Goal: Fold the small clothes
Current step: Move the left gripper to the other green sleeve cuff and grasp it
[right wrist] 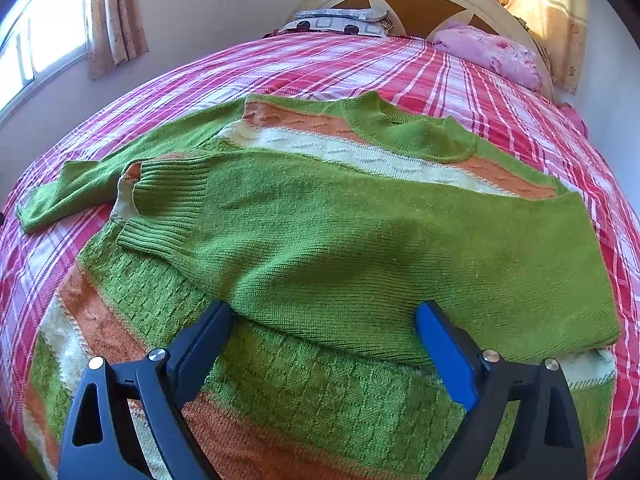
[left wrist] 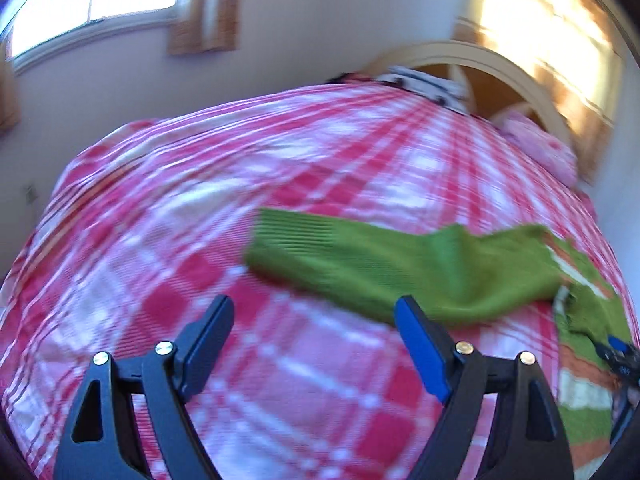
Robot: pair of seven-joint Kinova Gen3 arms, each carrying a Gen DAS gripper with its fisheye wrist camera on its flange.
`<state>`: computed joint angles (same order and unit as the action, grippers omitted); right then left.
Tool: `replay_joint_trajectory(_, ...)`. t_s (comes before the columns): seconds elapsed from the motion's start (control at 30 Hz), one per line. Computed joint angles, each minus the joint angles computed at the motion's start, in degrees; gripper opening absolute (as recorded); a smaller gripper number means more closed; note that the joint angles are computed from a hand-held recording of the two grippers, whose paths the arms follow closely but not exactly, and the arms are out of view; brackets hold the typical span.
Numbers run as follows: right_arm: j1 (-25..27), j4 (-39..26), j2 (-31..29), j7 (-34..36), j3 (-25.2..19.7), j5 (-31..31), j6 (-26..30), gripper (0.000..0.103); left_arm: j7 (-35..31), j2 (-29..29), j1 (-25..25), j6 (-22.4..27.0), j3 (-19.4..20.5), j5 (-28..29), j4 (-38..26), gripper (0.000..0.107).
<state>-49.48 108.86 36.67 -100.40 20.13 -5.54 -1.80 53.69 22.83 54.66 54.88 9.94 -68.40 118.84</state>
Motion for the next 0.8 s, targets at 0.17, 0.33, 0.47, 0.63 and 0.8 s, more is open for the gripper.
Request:
replay_joint_trajectory(0.17,-3.94,0.86,0.54,-0.05,3.78,-1.06,-0.84,0.094,7.78,-0.73,-1.42,-3.43,-1.07,-1.97,3.54,0.085)
replay_joint_trajectory(0.33,-3.40,1.17,0.37,0.63,3.25,-1.73,-1.39,0.094,10.60,-0.21,-3.87,-7.10,-1.60,-6.40,3.35,0.083)
replay_joint_trajectory(0.47,-3.72,1.24,0.48,1.17,3.54,-2.50,-1.60,0.094,13.04,0.66,-6.31,-10.68,-2.23,-9.33,3.02,0.072)
replay_joint_trajectory(0.63,-3.74,1.32,0.46,1.75,3.54,-3.10,-1.71,0.094,21.61,0.70,-8.12,-13.36,-2.83,-14.59,4.75,0.069)
replay_joint_trajectory(0.8,-3.81,1.37,0.47,2.20,3.60,-3.57,-1.78,0.094,27.75,0.94,-10.75,-13.94,-1.61,-19.71,6.03,0.032)
